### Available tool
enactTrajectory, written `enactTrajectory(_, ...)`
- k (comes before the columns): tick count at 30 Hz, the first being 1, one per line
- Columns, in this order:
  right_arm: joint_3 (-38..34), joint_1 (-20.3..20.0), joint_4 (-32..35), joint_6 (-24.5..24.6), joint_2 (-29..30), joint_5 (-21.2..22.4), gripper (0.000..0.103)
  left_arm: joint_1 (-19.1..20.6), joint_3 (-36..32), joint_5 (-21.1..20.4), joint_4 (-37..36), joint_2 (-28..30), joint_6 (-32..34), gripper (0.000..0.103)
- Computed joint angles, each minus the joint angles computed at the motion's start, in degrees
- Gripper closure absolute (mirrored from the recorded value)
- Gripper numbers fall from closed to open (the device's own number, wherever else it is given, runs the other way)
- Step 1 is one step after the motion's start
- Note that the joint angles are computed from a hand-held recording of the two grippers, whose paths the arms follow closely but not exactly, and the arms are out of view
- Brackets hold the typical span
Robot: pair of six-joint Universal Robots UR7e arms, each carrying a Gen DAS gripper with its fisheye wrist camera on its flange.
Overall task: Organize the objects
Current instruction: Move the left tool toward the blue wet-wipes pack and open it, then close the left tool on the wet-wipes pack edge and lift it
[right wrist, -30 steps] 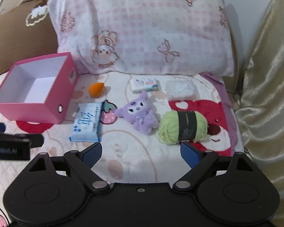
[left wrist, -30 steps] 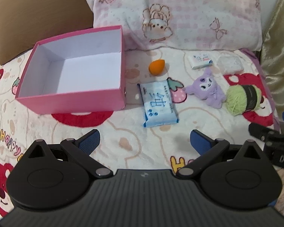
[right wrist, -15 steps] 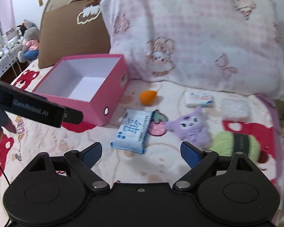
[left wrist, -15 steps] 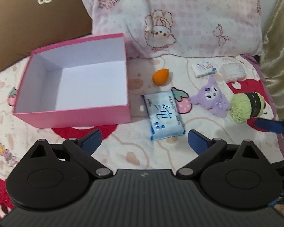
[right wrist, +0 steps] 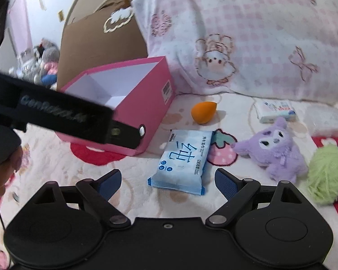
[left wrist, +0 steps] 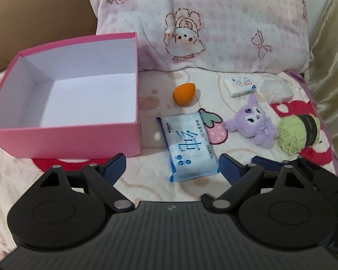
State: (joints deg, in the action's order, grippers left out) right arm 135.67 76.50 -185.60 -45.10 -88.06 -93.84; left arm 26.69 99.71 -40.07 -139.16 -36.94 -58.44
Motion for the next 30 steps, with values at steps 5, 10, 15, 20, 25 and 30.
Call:
enactTrajectory(5, -0.4, 0.9, -6.3, -2.7, 4.8, -1.4, 0.011, 1.2, 1.3, -1.4, -8.7, 1.8, 4.5, 0.016)
enactTrajectory(10, -1.4, 0.9, -8.3, -4.7, 8.1, -4.7, 0.011, 2.9, 0.8, -3.0, -11.7, 3.5, 7.5, 0.024)
enactTrajectory(15, -2.6, -0.6, -6.9, -3.0, 9.9, -5.0, 0.015, 4.6, 0.8, -6.8, -15.9, 4.7, 13.4, 0.037)
enactTrajectory(20, -2.6, -1.6, -9.8, -4.5, 12.0, -5.0, 0.021, 6.1, 0.7, -9.5, -20.7, 6.0, 15.1, 0.051)
enactTrajectory(25, -4.4, -2.3, -8.9, -0.3, 13.3, -3.9, 0.024, 7.0, -1.4, -9.8, -19.4, 7.3, 16.1, 0.062)
enactTrajectory(30, -4.4, -2.3, -8.6, -1.6, 14.1, -2.6, 0.031, 6.9, -3.7, -7.2, -13.9, 8.2, 13.3, 0.067)
